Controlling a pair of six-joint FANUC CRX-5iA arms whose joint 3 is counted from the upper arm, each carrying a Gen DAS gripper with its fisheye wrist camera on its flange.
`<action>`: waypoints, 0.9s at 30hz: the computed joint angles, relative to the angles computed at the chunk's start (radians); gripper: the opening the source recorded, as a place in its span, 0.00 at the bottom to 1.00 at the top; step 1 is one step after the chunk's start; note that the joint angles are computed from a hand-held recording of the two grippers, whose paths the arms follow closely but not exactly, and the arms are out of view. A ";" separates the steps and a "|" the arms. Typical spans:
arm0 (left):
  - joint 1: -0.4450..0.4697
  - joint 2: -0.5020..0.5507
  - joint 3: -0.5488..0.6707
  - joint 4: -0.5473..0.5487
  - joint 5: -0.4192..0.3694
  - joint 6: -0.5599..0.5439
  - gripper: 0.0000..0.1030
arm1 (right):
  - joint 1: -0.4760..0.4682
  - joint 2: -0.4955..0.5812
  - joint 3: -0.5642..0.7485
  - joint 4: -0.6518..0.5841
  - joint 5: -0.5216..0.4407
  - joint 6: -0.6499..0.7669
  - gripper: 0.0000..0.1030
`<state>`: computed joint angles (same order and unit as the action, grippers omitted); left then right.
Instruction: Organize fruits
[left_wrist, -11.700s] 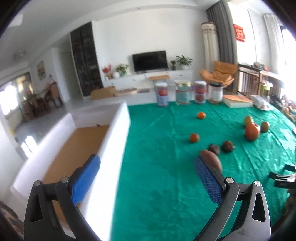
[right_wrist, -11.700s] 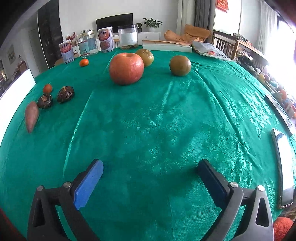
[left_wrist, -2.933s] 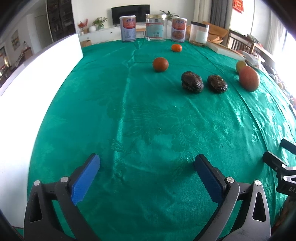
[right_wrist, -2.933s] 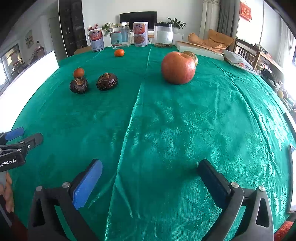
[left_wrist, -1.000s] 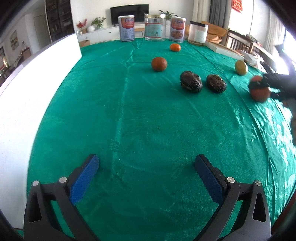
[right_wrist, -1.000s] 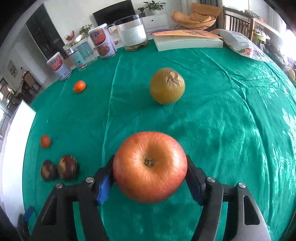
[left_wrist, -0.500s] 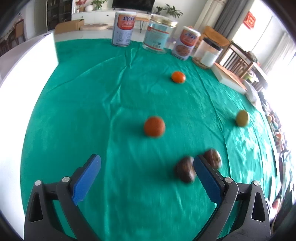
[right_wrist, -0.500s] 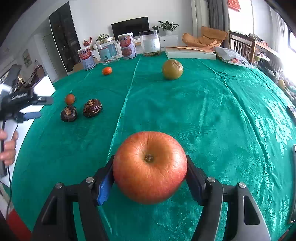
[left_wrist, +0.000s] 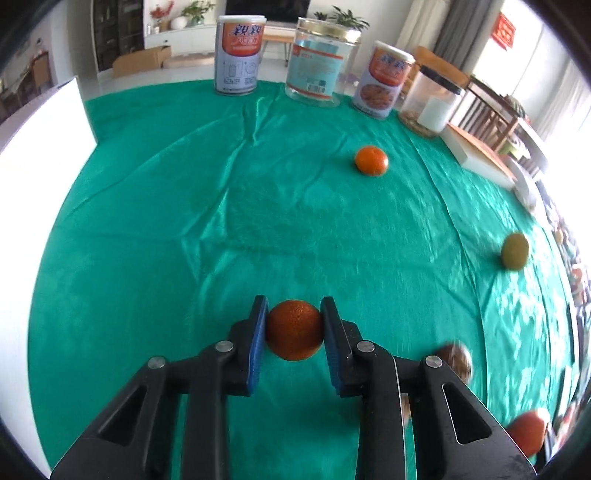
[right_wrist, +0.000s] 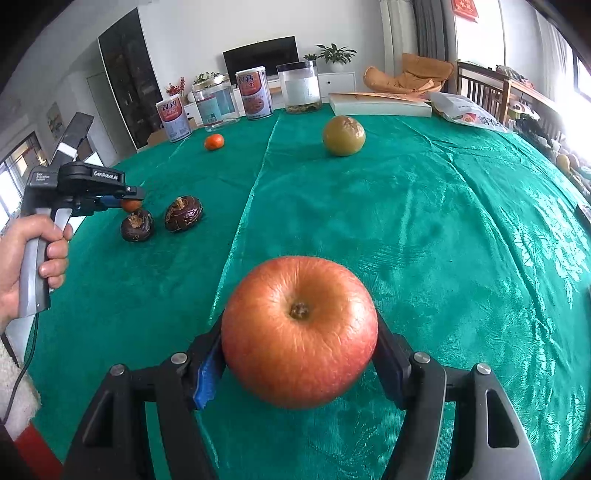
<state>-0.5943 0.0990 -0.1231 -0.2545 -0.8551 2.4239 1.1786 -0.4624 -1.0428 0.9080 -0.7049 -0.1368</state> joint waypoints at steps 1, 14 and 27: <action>-0.005 -0.021 -0.021 0.014 -0.007 -0.014 0.28 | -0.001 -0.002 -0.001 0.000 0.004 0.000 0.67; -0.374 -0.187 -0.146 -0.158 -0.139 0.261 0.30 | 0.175 0.029 0.068 -0.109 -0.017 0.141 0.66; -0.496 -0.085 -0.065 -0.343 -0.288 0.458 0.99 | 0.249 0.103 0.092 -0.121 -0.146 0.076 0.97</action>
